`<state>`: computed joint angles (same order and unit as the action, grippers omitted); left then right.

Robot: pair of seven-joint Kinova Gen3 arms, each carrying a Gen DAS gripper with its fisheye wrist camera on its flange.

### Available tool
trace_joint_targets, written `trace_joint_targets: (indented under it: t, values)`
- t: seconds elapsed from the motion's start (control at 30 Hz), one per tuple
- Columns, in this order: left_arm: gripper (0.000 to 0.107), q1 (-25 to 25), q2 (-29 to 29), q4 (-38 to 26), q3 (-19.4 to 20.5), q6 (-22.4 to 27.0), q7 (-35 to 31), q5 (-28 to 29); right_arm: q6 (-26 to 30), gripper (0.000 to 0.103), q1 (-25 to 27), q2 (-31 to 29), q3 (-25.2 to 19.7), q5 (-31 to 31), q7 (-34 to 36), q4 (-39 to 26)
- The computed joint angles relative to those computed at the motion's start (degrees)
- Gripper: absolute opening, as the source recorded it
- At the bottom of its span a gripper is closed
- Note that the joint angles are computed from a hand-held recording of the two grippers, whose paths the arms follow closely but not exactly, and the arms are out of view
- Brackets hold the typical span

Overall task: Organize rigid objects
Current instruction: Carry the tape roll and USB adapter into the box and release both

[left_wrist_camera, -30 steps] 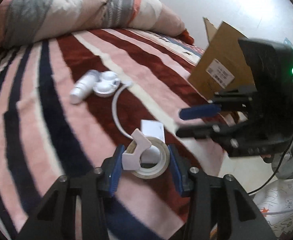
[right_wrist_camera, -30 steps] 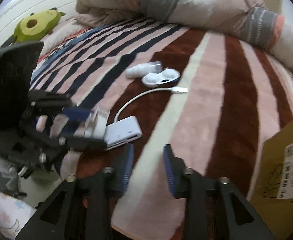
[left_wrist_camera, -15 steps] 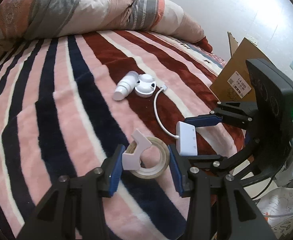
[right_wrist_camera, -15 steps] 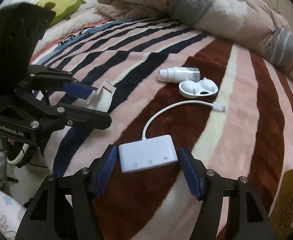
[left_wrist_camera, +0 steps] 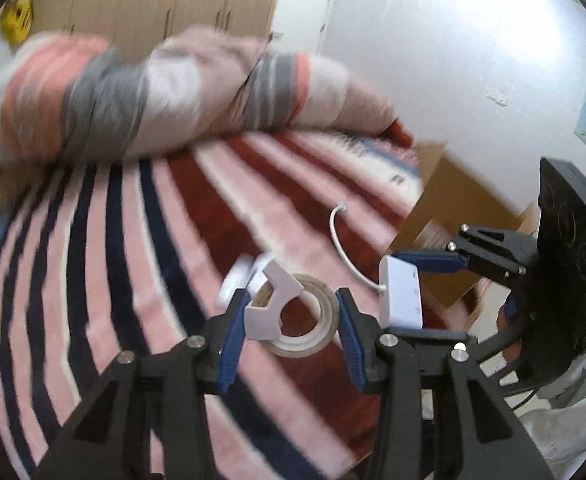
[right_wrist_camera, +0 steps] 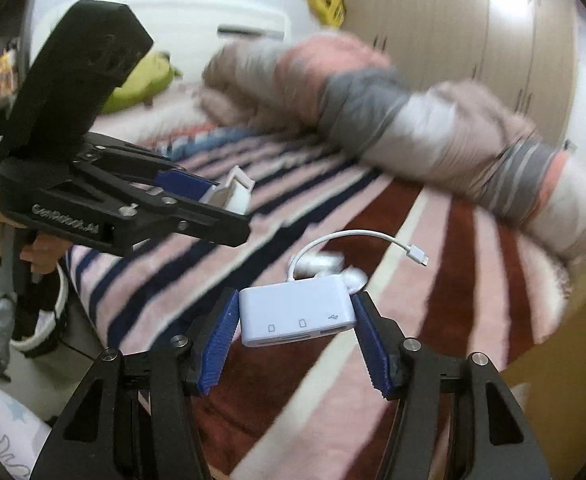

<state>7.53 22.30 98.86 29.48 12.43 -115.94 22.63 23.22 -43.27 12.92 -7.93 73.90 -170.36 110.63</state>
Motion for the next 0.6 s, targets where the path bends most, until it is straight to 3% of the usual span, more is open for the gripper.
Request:
trace_joint_targets:
  t: [0.2,0.27,0.37,0.43,0.5,0.6]
  values:
    - [0.040,9.23,-2.60,-8.32,-3.69,3.10,1.52,-3.63,8.13,0.054,0.44,-11.71,-2.72,9.27,-11.64,6.80]
    - [0.040,11.61,-1.07,-13.00,-3.83,6.18,0.91,-3.76,10.55,0.054,1.72,-14.67,-4.30,9.20,-12.83,8.59]
    - [0.040,16.05,2.72,-20.94,-4.72,10.61,0.22,-4.71,13.15,0.054,5.24,-18.92,-6.31,4.41,-10.48,10.14]
    - [0.040,19.13,5.58,-26.25,-5.72,13.69,0.25,-5.51,12.64,0.054,5.51,-20.85,-4.13,-0.25,-7.40,10.67]
    - [0.040,21.50,9.27,-31.56,-5.44,15.73,0.45,-6.52,12.15,0.054,3.01,-22.11,1.18,-4.91,-3.82,11.13]
    - [0.040,27.51,13.46,-39.52,-10.11,20.56,3.78,-9.40,11.37,0.054,-0.69,-23.24,8.90,-11.90,1.77,11.37]
